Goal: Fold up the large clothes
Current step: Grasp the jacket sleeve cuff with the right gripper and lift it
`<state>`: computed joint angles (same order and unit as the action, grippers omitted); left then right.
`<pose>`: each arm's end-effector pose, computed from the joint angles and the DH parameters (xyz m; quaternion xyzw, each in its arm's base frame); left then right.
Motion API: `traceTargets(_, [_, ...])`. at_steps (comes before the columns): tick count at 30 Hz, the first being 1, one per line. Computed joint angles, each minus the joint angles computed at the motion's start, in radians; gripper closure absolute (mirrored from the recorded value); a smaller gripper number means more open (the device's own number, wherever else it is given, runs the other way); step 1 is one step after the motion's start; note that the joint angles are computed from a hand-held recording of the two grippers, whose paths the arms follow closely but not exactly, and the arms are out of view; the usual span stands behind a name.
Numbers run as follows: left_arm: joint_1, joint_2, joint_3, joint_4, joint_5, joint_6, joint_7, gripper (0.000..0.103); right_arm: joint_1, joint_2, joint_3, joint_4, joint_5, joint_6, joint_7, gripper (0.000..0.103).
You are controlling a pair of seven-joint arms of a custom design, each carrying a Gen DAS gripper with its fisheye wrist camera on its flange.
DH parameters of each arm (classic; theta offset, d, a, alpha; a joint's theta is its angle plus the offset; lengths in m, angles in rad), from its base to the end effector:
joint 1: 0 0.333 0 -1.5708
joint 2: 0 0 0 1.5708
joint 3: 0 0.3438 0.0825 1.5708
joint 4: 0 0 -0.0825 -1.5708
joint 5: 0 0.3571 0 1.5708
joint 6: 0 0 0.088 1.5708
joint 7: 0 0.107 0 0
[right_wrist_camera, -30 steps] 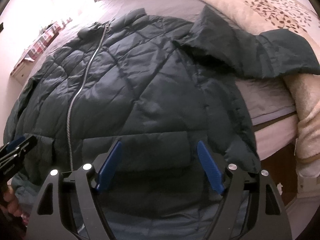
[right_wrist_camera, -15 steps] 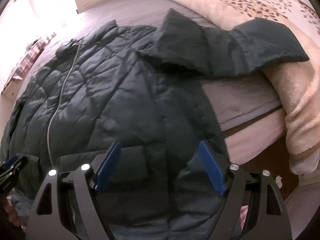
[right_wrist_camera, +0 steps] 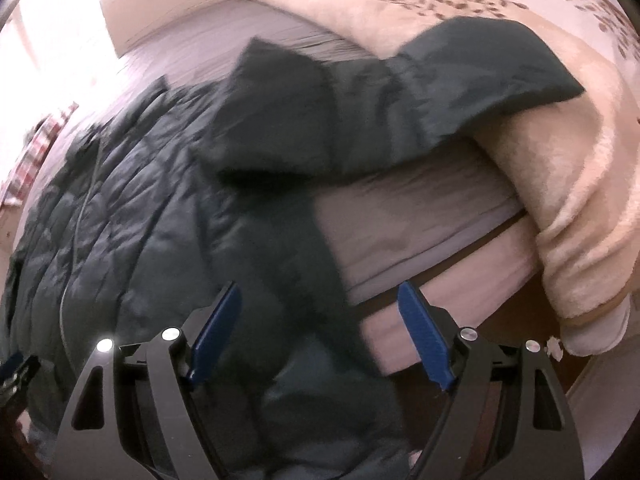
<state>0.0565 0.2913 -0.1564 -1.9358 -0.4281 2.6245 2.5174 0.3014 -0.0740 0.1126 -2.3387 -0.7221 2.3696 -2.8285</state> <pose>0.6305 -0.0452 0.4214 -0.4089 0.8777 -0.2178 0.1222 0.4466 0.1885 0.4219 -0.2867 0.9199 -0.2290 0.1383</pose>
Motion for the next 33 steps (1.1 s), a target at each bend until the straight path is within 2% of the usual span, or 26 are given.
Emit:
traceTargets(4, [-0.001,-0.002,-0.01,0.007,-0.015,-0.007,0.014,0.03,-0.035,-0.078,-0.015,-0.072,-0.028,-0.031,0.054,0.024])
traceTargets(6, [-0.003,-0.003,-0.013,0.011,-0.022,-0.012,0.019,0.03,-0.064,-0.126,-0.023,-0.119,-0.051,-0.018,0.086,0.024])
traceTargets(9, [-0.01,0.0,-0.012,0.015,-0.021,-0.014,0.017,0.03,-0.122,-0.196,-0.028,-0.188,-0.119,0.036,0.168,0.024])
traceTargets(14, [-0.021,0.008,-0.001,0.023,0.008,-0.027,-0.016,0.03,-0.241,-0.248,-0.045,-0.264,-0.27,0.198,0.321,0.026])
traceTargets(15, [-0.02,0.008,-0.001,0.022,0.009,-0.027,-0.017,0.03,-0.268,-0.249,-0.044,-0.27,-0.314,0.233,0.367,0.03])
traceTargets(17, [-0.018,0.008,-0.003,0.023,0.007,-0.028,-0.017,0.03,-0.31,-0.258,-0.046,-0.286,-0.382,0.278,0.451,0.044])
traceTargets(18, [-0.016,0.009,-0.004,0.023,0.004,-0.031,-0.016,0.03,-0.333,-0.257,-0.048,-0.293,-0.423,0.306,0.507,0.048])
traceTargets(19, [-0.014,0.01,-0.004,0.025,0.002,-0.034,-0.016,0.03,-0.353,-0.254,-0.049,-0.298,-0.463,0.329,0.566,0.058])
traceTargets(20, [-0.012,0.012,-0.004,0.028,0.001,-0.037,-0.016,0.03,-0.372,-0.256,-0.051,-0.306,-0.509,0.35,0.63,0.064])
traceTargets(22, [-0.009,0.016,-0.004,0.033,-0.002,-0.043,-0.017,0.03,-0.387,-0.257,-0.062,-0.313,-0.565,0.374,0.698,0.09])
traceTargets(23, [-0.007,0.019,-0.003,0.036,-0.004,-0.047,-0.017,0.03,-0.393,-0.262,-0.064,-0.315,-0.607,0.382,0.731,0.095])
traceTargets(25, [-0.002,0.024,-0.004,0.044,-0.013,-0.055,-0.016,0.03,-0.375,-0.272,-0.059,-0.306,-0.597,0.339,0.706,0.097])
traceTargets(29, [0.015,0.029,-0.012,0.058,-0.049,-0.074,-0.002,0.03,-0.315,-0.28,-0.023,-0.234,-0.493,0.183,0.505,0.098])
traceTargets(33, [0.038,0.034,-0.021,0.075,-0.105,-0.092,0.035,0.03,-0.268,-0.247,0.008,-0.102,-0.503,0.084,0.317,0.098])
